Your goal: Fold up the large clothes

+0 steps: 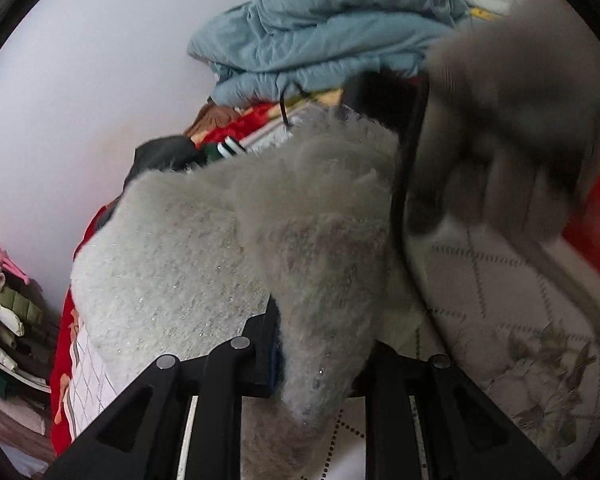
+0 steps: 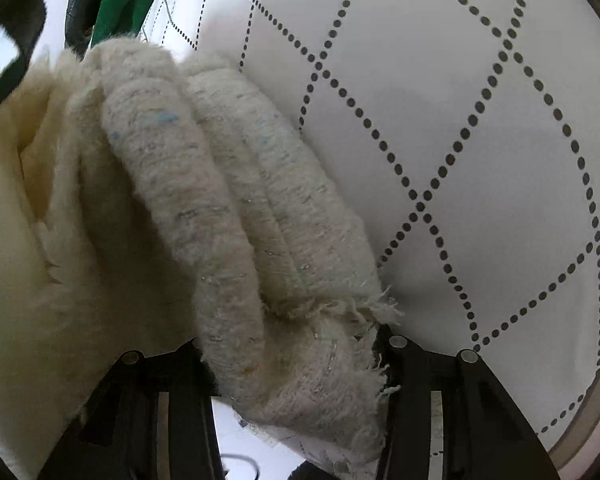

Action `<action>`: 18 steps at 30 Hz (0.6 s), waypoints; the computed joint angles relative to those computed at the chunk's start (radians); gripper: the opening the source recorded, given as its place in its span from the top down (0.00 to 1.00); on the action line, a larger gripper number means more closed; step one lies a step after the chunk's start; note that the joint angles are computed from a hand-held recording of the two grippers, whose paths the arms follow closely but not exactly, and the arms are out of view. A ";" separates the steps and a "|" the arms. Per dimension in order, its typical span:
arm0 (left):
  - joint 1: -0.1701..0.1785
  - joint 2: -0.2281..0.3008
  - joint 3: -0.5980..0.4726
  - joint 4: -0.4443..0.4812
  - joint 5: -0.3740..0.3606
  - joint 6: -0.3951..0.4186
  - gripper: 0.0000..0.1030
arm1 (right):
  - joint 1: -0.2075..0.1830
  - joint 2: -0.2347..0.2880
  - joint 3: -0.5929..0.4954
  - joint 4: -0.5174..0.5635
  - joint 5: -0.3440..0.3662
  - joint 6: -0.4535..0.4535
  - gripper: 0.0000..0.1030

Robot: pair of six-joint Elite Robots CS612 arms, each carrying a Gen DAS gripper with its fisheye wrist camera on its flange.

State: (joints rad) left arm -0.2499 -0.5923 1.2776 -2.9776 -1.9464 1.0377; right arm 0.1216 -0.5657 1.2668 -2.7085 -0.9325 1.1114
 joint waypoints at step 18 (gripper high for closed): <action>0.012 -0.042 -0.096 0.257 0.110 -0.244 0.05 | -0.027 -0.169 0.126 -0.136 -0.126 -0.048 0.14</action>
State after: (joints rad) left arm -0.2376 -0.6341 1.1812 -2.7201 -1.8368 0.7936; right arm 0.0941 -0.7348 1.3927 -2.8442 -1.0580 1.0633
